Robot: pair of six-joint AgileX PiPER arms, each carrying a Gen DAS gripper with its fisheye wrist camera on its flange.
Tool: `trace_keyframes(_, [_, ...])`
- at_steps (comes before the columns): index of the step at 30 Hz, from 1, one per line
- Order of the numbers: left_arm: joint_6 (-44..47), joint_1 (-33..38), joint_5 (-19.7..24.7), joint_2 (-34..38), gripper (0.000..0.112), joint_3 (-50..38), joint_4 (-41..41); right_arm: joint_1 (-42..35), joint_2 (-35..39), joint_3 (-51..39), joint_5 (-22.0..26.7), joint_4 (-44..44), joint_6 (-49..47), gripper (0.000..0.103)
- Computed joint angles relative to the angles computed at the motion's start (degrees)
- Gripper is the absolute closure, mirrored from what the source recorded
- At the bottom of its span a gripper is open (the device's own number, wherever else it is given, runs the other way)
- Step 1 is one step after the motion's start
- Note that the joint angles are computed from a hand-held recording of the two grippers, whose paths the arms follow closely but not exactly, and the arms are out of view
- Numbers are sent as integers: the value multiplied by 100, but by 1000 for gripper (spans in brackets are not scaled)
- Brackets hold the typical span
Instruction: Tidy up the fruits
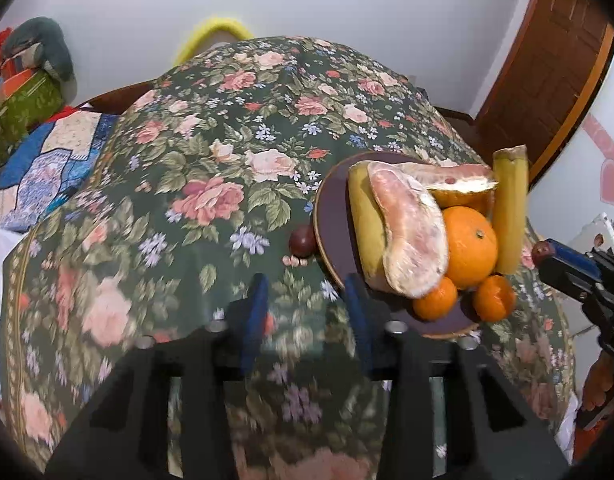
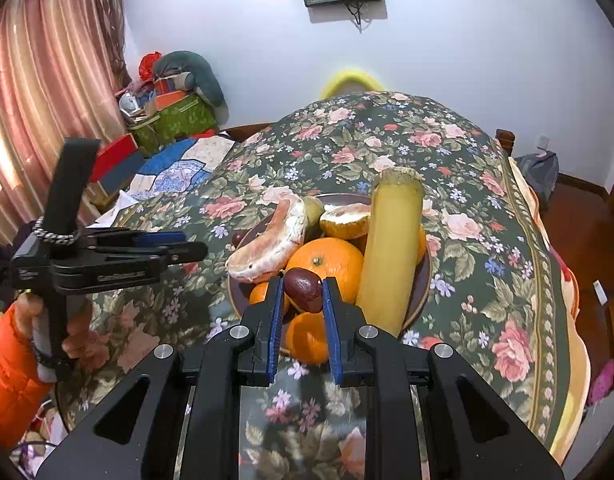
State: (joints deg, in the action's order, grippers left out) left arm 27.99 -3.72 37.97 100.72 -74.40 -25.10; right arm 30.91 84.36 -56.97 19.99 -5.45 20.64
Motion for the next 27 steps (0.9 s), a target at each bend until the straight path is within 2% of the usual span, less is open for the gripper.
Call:
trace_keyframes(6, [-132, -43, 271, 722, 85, -618, 241, -72, 199, -115, -120, 350, -486, 85])
trace_keyframes(14, [-321, -172, 166, 1011, 85, -939, 570, -153, 381, -194, -240, 943, -1125, 85])
trace_keyframes(21, [-252, -142, 204, 1182, 86, -1180, 502, -157, 337, -150, -300, 966, -1213, 85])
trace_keyframes(23, [-187, -140, 163, 1201, 88, -1190, 433, -168, 344, -151, -303, 989, -1246, 85])
trace_keyframes(27, [108, -94, 225, 1285, 103, -1291, 63, -192, 352, -130, -319, 1044, -1303, 85])
